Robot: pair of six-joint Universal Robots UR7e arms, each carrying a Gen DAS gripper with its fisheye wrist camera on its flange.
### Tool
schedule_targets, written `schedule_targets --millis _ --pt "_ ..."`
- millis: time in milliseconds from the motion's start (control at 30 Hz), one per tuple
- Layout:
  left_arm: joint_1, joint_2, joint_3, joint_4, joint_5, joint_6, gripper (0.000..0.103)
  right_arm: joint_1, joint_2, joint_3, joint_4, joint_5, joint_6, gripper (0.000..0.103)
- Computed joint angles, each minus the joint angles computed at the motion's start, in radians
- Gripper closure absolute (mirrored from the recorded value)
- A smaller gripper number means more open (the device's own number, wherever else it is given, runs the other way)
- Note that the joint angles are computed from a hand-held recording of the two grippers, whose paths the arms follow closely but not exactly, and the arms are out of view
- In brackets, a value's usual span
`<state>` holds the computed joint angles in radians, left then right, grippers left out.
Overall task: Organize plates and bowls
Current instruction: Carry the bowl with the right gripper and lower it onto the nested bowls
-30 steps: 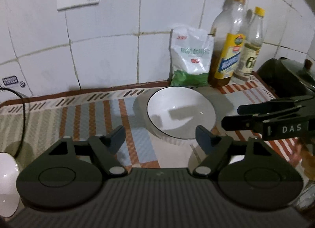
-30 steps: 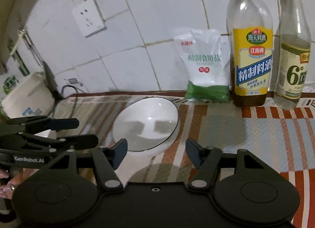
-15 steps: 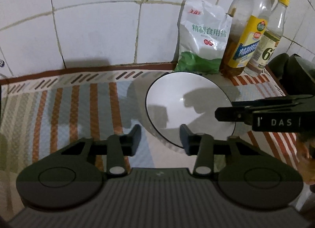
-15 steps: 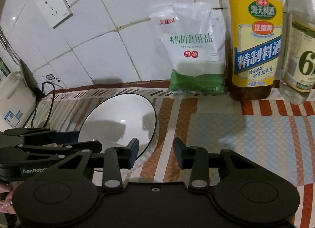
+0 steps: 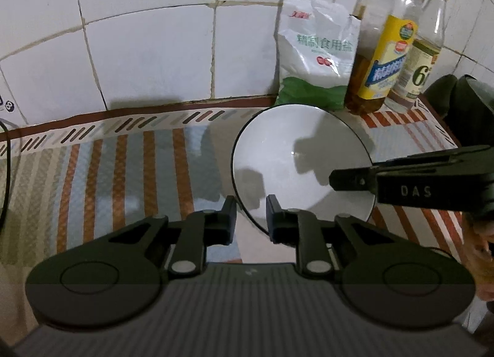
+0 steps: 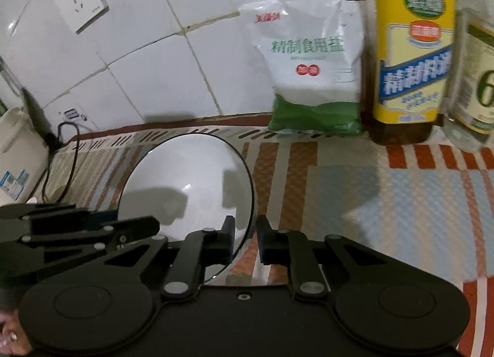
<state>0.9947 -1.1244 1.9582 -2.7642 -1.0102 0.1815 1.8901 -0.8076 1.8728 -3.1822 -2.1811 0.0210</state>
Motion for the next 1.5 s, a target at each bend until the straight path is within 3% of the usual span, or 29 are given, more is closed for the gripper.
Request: schedule_targets --millis 167,367,567,1100,1233,1500 --pt "-0.018 -0.048 0.038 0.018 -0.015 -0.021 0.084 0.047 -0.014 0.014 -0.018 -0.061 0.028 0.087" --pt "-0.062 -0.128 0.098 -0.001 -0.015 -0.005 0.084 0.100 -0.053 0.037 0.051 -0.105 0.098 0.087" --pt "-0.105 -0.211 0.130 0.073 0.005 -0.003 0.084 0.155 -0.079 0.072 0.077 -0.136 0.151 0.087" --pt "-0.191 -0.445 0.260 0.210 -0.023 -0.052 0.084 0.316 -0.134 0.152 0.175 -0.244 0.325 0.087" --pt "-0.217 -0.496 0.300 0.207 -0.014 -0.047 0.085 0.344 -0.144 0.167 0.220 -0.262 0.374 0.087" --pt "-0.256 -0.540 0.368 0.193 0.003 -0.060 0.084 0.369 -0.162 0.220 0.203 -0.288 0.417 0.087"
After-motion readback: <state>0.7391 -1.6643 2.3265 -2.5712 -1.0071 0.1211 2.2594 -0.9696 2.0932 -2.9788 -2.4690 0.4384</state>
